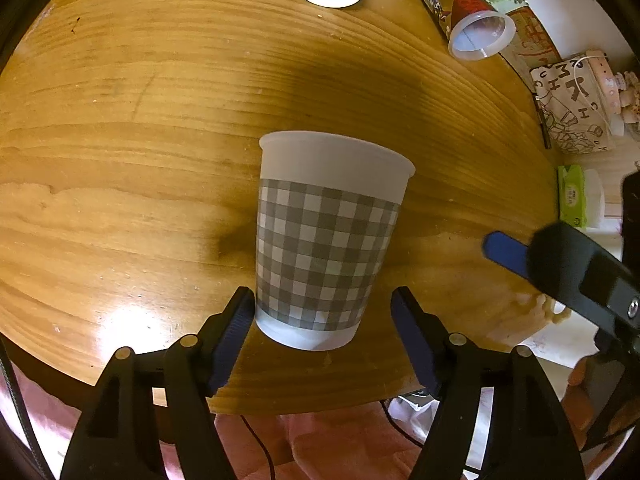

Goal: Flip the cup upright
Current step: 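Close the right gripper on the gingham cup while the left gripper opens and releases it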

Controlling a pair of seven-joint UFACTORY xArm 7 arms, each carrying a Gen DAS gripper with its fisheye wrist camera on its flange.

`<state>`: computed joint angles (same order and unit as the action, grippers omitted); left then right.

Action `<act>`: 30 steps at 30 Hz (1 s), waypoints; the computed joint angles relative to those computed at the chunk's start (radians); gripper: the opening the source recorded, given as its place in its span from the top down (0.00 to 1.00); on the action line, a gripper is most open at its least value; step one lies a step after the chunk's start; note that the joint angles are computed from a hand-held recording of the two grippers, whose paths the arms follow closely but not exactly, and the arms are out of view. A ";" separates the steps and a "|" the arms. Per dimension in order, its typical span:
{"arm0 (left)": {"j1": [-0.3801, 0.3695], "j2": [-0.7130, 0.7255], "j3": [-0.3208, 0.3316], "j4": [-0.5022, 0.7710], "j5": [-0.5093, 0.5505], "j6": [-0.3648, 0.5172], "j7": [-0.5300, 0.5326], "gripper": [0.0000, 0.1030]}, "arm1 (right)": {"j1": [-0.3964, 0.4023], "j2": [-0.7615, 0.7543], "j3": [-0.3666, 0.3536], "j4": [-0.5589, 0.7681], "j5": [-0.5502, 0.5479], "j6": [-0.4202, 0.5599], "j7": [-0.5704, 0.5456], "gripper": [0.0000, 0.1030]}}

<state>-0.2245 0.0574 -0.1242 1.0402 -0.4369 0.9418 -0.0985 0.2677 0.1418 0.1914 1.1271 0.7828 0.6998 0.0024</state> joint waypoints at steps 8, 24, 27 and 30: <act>0.016 -0.020 0.011 -0.030 -0.056 -0.012 0.053 0.28 | -0.012 0.102 0.021 0.089 0.064 0.072 -0.035 0.13; 0.058 -0.147 0.065 -0.174 -0.207 -0.030 0.151 0.28 | -0.008 0.214 0.048 0.197 -0.022 0.128 0.034 0.13; 0.059 -0.172 0.072 -0.196 -0.212 -0.029 0.165 0.28 | -0.002 0.225 0.048 0.211 -0.053 0.133 0.052 0.13; 0.057 -0.190 0.075 -0.210 -0.205 -0.026 0.172 0.28 | 0.005 0.237 0.050 0.224 -0.080 0.133 0.074 0.13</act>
